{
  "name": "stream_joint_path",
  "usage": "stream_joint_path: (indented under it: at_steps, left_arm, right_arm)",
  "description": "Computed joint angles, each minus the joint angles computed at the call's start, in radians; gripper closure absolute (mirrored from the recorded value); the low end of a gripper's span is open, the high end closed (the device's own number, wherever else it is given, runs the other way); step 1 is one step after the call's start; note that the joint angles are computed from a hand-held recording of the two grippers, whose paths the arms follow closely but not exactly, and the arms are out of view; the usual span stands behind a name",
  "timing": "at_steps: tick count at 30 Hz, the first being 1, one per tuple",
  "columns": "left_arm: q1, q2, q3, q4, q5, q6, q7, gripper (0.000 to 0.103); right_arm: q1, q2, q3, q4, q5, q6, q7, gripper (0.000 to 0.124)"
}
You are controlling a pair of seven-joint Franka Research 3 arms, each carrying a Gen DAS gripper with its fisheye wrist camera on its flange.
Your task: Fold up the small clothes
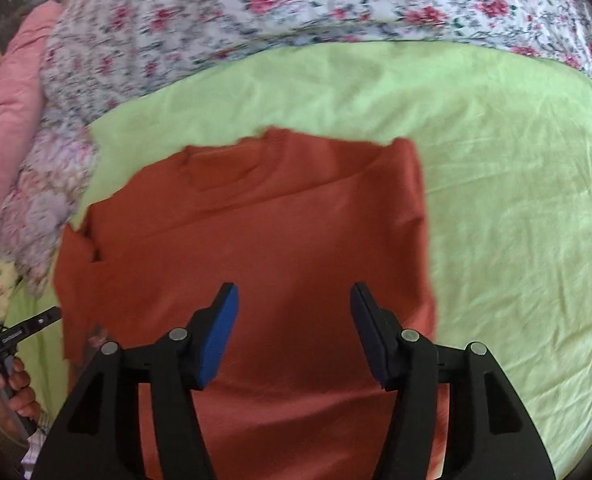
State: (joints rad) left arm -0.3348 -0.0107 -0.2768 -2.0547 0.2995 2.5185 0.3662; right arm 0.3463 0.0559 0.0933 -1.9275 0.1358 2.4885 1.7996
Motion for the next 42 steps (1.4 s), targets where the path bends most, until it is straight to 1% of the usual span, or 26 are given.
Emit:
stream_joint_path:
  at_steps: [1,3,5,6,7,9,10,12,13,16,18,19,20,21,22,23,25,27,29,31,33,36,38,39,42]
  left_arm:
    - [-0.001,-0.029,-0.001,-0.03,-0.003,-0.004,-0.019,0.065]
    - [0.002,-0.078,-0.002,-0.081,-0.009,-0.012,-0.055,0.06]
    - [0.007,-0.129,-0.004,-0.133,-0.013,-0.024,-0.099,0.051]
    - [0.011,-0.142,-0.005,-0.148,-0.012,-0.028,-0.116,0.05]
    - [0.015,-0.161,-0.008,-0.166,-0.008,-0.037,-0.14,0.049]
    - [0.021,-0.179,-0.005,-0.195,-0.014,-0.025,-0.157,0.048]
    - [0.023,-0.177,-0.001,-0.201,-0.025,-0.018,-0.152,0.046]
    - [0.018,-0.164,0.016,-0.215,-0.08,0.027,-0.108,0.044]
    - [0.017,-0.147,0.02,-0.212,-0.103,0.032,-0.091,0.044]
    - [0.021,-0.109,0.017,-0.196,-0.133,0.009,-0.086,0.044]
    - [0.024,-0.101,0.013,-0.199,-0.129,0.013,-0.099,0.044]
    - [0.025,-0.098,0.009,-0.197,-0.114,0.011,-0.107,0.046]
    - [0.025,-0.094,0.006,-0.191,-0.103,0.001,-0.107,0.053]
    - [0.024,-0.092,0.004,-0.188,-0.091,0.002,-0.101,0.065]
    - [0.022,-0.089,0.004,-0.184,-0.091,0.004,-0.092,0.098]
    - [0.022,-0.089,0.001,-0.174,-0.075,-0.013,-0.092,0.098]
    - [0.025,-0.105,-0.009,-0.166,-0.005,-0.028,-0.13,0.1]
    - [0.03,-0.144,-0.017,-0.165,0.063,-0.018,-0.167,0.101]
    - [0.034,-0.172,-0.023,-0.156,0.104,-0.007,-0.179,0.101]
    - [0.038,-0.186,-0.026,-0.126,0.134,0.0,-0.17,0.101]
    - [0.044,-0.179,-0.034,-0.07,0.18,0.025,-0.156,0.101]
    - [0.038,-0.104,-0.047,0.058,0.234,0.051,-0.117,0.101]
    - [0.025,-0.041,-0.045,0.14,0.249,0.085,-0.082,0.101]
    - [0.013,0.01,-0.045,0.201,0.256,0.107,-0.058,0.101]
    - [-0.04,0.166,-0.038,0.382,0.273,0.139,0.008,0.101]
  right_arm:
    - [0.007,-0.01,0.01,-0.014,0.031,0.0,-0.014,0.065]
    - [0.021,-0.03,0.027,-0.041,0.087,-0.009,-0.051,0.065]
    - [0.036,-0.031,0.037,-0.047,0.109,-0.023,-0.077,0.065]
    - [0.043,-0.036,0.042,-0.052,0.119,-0.031,-0.089,0.065]
    - [0.053,-0.039,0.049,-0.055,0.131,-0.044,-0.103,0.065]
    - [0.065,-0.036,0.054,-0.059,0.145,-0.049,-0.124,0.065]
    - [0.072,-0.039,0.058,-0.063,0.152,-0.054,-0.136,0.065]
    - [0.084,-0.039,0.062,-0.067,0.153,-0.06,-0.143,0.065]
    - [0.089,-0.04,0.065,-0.068,0.16,-0.067,-0.147,0.065]
    - [0.1,-0.051,0.068,-0.077,0.17,-0.079,-0.158,0.065]
    - [0.106,-0.051,0.069,-0.074,0.178,-0.083,-0.167,0.065]
    - [0.108,-0.057,0.069,-0.078,0.182,-0.084,-0.171,0.065]
    - [0.109,-0.06,0.07,-0.08,0.179,-0.083,-0.169,0.065]
    - [0.111,-0.065,0.07,-0.084,0.176,-0.081,-0.167,0.065]
    - [0.112,-0.066,0.07,-0.085,0.172,-0.078,-0.162,0.065]
    - [0.112,-0.071,0.069,-0.091,0.168,-0.075,-0.157,0.065]
    - [0.111,-0.073,0.069,-0.093,0.155,-0.073,-0.144,0.065]
    - [0.111,-0.075,0.068,-0.096,0.144,-0.067,-0.134,0.065]
    - [0.11,-0.076,0.068,-0.096,0.136,-0.062,-0.128,0.065]
    - [0.11,-0.076,0.067,-0.094,0.14,-0.059,-0.132,0.065]
    - [0.108,-0.075,0.066,-0.093,0.142,-0.055,-0.135,0.065]
    - [0.103,-0.078,0.062,-0.099,0.153,-0.039,-0.131,0.065]
    - [0.097,-0.085,0.058,-0.109,0.148,-0.024,-0.119,0.065]
    - [0.093,-0.092,0.056,-0.117,0.143,-0.015,-0.109,0.065]
    - [0.075,-0.119,0.047,-0.149,0.119,0.021,-0.062,0.065]
